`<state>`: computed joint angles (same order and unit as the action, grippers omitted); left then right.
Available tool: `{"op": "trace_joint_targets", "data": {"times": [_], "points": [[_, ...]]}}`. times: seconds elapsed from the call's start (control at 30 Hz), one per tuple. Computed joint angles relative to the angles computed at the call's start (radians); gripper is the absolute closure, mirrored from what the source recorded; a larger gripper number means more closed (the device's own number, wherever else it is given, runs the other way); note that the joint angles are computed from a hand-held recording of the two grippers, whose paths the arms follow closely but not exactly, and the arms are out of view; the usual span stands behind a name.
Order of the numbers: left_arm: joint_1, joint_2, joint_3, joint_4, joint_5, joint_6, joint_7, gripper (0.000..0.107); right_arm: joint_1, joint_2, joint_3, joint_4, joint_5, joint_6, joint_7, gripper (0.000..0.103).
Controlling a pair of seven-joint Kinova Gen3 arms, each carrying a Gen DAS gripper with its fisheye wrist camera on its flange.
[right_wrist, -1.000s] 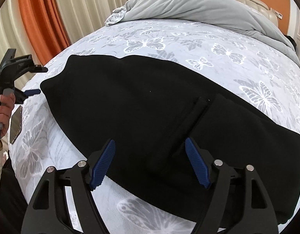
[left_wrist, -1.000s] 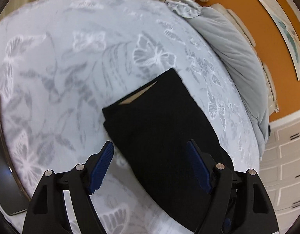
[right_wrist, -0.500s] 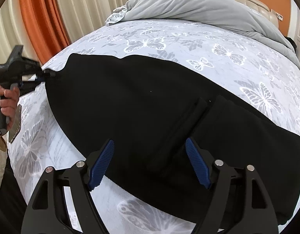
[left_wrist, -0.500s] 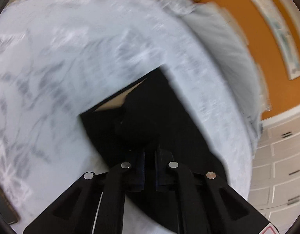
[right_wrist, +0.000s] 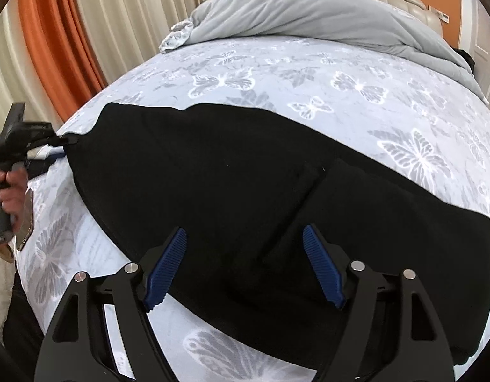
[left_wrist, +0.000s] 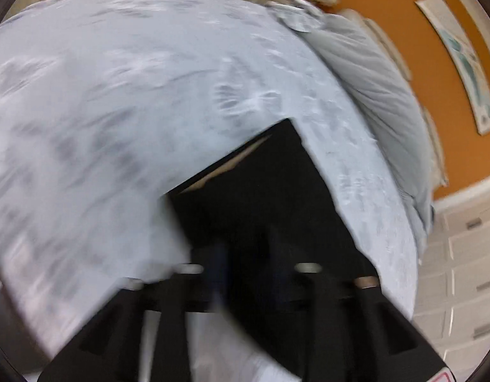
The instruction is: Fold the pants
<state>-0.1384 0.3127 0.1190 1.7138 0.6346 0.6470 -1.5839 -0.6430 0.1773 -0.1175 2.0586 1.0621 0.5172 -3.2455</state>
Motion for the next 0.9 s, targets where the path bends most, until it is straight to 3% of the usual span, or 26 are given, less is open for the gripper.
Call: {"op": "trace_joint_targets", "data": {"times": [0.03, 0.1, 0.17, 0.27, 0.37, 0.43, 0.47, 0.5, 0.53, 0.67, 0.83, 0.9], "points": [[0.042, -0.009, -0.046, 0.009, -0.021, -0.009, 0.041, 0.035, 0.0, 0.001, -0.001, -0.001, 0.0, -0.002, 0.001, 0.029], [0.072, -0.01, -0.087, 0.021, -0.041, -0.026, 0.107, 0.034, -0.003, 0.004, -0.003, -0.004, -0.004, 0.001, 0.007, 0.029], [0.028, 0.02, -0.054, 0.004, 0.004, -0.006, 0.113, 0.033, -0.003, 0.007, -0.002, -0.007, -0.01, 0.002, 0.015, 0.029], [-0.03, 0.033, 0.013, 0.013, 0.046, -0.039, 0.088, 0.024, 0.0, 0.004, 0.004, -0.003, -0.015, 0.006, 0.014, 0.029], [0.027, 0.044, -0.006, -0.002, -0.001, -0.062, 0.16, 0.021, 0.011, -0.004, 0.008, -0.004, -0.043, 0.035, 0.024, 0.029], [0.072, 0.039, -0.012, 0.011, -0.047, -0.137, 0.196, 0.022, 0.023, -0.027, 0.013, 0.01, -0.043, 0.053, 0.003, 0.029], [0.069, 0.04, 0.011, 0.017, -0.045, -0.173, 0.189, 0.041, 0.033, -0.041, 0.014, 0.019, -0.04, 0.056, -0.011, 0.029], [0.046, 0.05, 0.049, 0.016, -0.034, -0.192, 0.167, 0.085, 0.044, -0.061, 0.016, 0.032, -0.035, 0.065, -0.035, 0.029], [0.035, 0.057, 0.069, 0.013, -0.017, -0.195, 0.14, 0.093, 0.056, -0.08, 0.013, 0.044, -0.027, 0.079, -0.058, 0.029], [0.07, -0.026, 0.097, 0.051, 0.075, -0.29, 0.022, 0.094, 0.111, -0.15, -0.018, 0.079, -0.024, 0.154, -0.1, 0.029], [0.022, -0.162, 0.3, 0.088, 0.161, -0.371, -0.181, 0.094, 0.191, -0.27, -0.062, 0.146, -0.041, 0.204, -0.131, 0.029], [0.067, -0.186, 0.315, 0.081, 0.183, -0.374, -0.255, 0.094, 0.221, -0.32, -0.079, 0.175, -0.052, 0.205, -0.138, 0.029]]}}
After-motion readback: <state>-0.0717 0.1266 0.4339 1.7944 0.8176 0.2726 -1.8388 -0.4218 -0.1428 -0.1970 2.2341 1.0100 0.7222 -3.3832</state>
